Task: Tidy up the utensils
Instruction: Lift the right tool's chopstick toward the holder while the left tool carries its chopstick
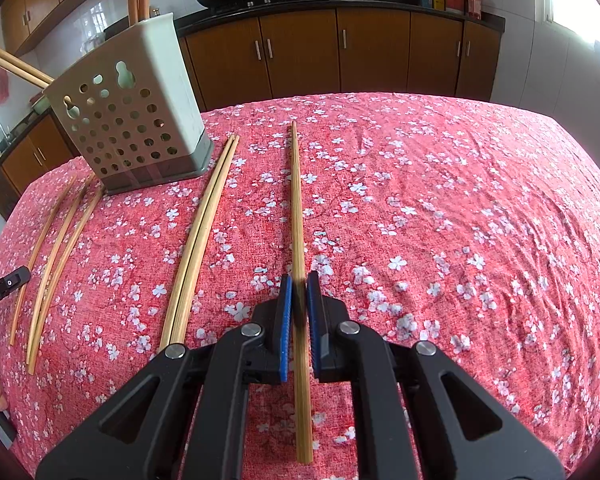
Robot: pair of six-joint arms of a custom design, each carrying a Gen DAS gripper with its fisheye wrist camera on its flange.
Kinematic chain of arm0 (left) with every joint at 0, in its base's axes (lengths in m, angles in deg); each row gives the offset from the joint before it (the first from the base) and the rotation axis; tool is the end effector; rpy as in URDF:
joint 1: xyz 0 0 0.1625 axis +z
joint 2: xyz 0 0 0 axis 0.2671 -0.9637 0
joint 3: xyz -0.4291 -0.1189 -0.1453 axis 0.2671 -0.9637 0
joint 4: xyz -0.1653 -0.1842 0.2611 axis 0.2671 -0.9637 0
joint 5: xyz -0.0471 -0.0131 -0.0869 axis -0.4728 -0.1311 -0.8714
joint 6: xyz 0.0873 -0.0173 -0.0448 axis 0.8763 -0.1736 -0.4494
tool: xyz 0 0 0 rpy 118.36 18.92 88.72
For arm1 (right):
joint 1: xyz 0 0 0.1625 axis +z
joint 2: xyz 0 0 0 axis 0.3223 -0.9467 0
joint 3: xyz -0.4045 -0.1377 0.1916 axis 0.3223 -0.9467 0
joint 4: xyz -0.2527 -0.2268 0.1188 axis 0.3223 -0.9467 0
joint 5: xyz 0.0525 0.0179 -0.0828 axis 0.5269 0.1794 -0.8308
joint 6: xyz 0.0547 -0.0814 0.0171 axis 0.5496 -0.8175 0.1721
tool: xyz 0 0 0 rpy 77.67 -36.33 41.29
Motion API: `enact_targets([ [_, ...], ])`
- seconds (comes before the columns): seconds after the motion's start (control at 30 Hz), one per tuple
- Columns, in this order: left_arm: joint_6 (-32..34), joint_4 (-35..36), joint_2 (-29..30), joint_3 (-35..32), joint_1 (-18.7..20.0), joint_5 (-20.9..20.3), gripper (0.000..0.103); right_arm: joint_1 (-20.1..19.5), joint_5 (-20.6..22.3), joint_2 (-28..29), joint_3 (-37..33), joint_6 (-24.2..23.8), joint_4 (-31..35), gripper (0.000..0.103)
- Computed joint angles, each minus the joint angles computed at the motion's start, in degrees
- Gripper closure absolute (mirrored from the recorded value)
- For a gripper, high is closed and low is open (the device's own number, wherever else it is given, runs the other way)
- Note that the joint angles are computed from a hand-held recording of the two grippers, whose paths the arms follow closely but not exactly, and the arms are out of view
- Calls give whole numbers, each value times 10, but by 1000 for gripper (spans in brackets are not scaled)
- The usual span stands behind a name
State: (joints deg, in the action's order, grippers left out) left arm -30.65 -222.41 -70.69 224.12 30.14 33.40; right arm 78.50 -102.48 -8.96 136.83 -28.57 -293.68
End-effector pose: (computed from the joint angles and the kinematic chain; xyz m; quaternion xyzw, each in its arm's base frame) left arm -0.0695 -0.3814 0.1688 0.0047 0.8769 -0.3651 0.3126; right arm 0.1362 -0.4118 0.1018 0.1531 -0.8927 0.3061 0.2933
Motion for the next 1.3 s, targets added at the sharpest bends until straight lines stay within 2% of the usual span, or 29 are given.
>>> enact_targets([
  [0.1, 0, 2, 0, 0, 0, 1, 94, 0, 0, 0, 0, 0, 0, 94],
  [0.23, -15, 60, -5, -6, -12, 16, 94, 5, -11, 3, -2, -4, -3, 94],
  [0.33, -27, 71, -5, 2, -22, 17, 93, 9, -17, 8, -1, -5, -9, 94],
  [0.7, -45, 106, -15, 6, -32, 21, 95, 8, -2, 0, 15, 0, -17, 95],
  [0.87, -39, 76, -42, 24, -63, 33, 95, 22, 20, -17, 33, -4, -61, 95],
  [1.2, -24, 62, -101, 29, -143, 93, 95, 59, 54, -50, 51, -24, -141, 95],
  [1.3, -11, 58, -109, 25, -162, 109, 95, 61, 63, -60, 48, -30, -140, 95],
])
